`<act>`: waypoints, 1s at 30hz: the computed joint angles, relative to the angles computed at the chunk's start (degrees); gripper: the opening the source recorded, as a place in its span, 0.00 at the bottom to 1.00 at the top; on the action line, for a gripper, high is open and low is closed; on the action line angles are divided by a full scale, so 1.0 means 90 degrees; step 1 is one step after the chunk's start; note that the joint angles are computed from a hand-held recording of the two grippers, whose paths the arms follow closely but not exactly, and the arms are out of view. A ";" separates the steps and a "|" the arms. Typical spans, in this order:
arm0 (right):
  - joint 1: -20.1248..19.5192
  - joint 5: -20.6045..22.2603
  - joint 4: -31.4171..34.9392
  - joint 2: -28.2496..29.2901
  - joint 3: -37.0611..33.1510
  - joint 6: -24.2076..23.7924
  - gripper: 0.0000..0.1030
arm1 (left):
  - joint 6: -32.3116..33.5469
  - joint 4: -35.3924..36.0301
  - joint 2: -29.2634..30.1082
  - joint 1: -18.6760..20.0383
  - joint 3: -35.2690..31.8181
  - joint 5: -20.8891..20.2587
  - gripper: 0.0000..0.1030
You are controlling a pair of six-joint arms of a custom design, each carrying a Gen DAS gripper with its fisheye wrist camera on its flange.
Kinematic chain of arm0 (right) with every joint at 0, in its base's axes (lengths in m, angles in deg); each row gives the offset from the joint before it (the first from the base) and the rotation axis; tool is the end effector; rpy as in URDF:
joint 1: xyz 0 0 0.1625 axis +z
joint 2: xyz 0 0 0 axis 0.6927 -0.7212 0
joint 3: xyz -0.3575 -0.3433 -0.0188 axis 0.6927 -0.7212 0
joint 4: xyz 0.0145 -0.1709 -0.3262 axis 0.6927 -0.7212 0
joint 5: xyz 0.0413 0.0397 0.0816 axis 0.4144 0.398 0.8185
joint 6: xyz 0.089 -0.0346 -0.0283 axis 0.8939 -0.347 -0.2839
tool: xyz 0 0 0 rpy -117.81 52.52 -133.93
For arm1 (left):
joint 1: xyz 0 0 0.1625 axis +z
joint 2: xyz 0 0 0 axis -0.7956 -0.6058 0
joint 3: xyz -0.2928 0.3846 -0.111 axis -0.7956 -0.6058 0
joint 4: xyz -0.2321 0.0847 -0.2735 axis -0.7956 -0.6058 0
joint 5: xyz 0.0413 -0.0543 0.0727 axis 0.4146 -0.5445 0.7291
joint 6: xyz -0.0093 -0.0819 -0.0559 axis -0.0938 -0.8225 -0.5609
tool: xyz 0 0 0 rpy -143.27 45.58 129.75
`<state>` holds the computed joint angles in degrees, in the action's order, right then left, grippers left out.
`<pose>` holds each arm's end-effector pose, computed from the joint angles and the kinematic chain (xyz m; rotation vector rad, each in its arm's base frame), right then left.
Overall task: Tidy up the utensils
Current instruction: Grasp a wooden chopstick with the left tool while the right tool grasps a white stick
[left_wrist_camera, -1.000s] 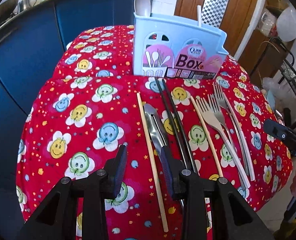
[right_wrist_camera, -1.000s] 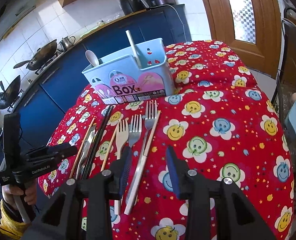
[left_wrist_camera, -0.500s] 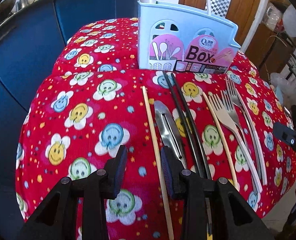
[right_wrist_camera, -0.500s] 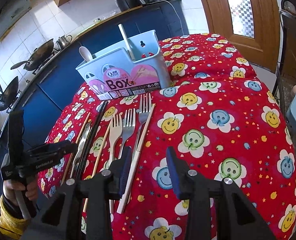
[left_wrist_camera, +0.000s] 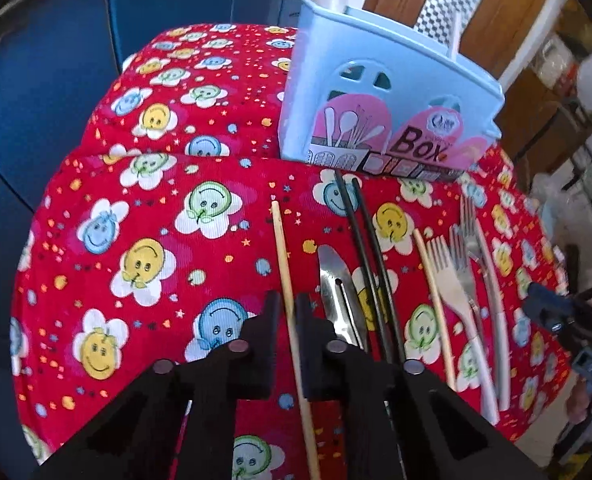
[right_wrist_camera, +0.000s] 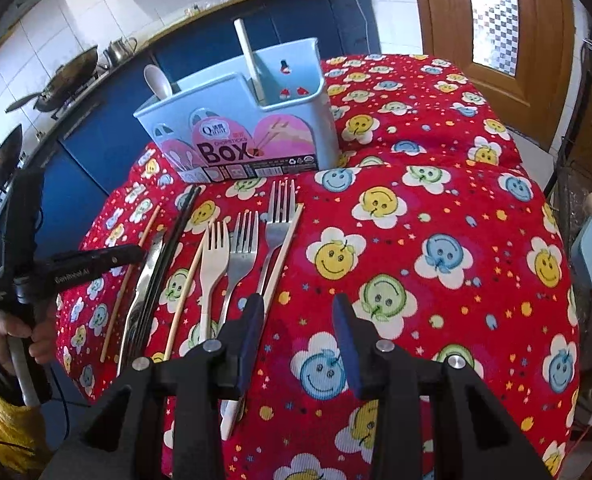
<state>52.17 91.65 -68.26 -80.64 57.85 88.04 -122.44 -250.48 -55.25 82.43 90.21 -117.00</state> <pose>0.1120 -0.2845 0.2620 0.0066 -2.4997 0.8197 -0.3110 -0.3851 0.0474 0.6544 2.5703 -0.3101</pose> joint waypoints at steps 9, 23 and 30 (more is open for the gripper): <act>0.0000 -0.0009 0.1275 0.0793 -0.0884 0.0443 0.28 | -0.0012 -0.1469 -0.0083 0.0133 0.0527 -0.0376 0.04; -0.0090 0.0095 0.2314 0.1271 -0.1657 0.1013 0.15 | 0.0469 -0.2796 -0.0174 -0.0235 0.0905 -0.0119 0.04; -0.0199 0.0062 0.2468 0.1244 -0.1704 0.0995 0.15 | 0.0547 -0.2970 -0.0156 -0.0266 0.0925 -0.0129 0.04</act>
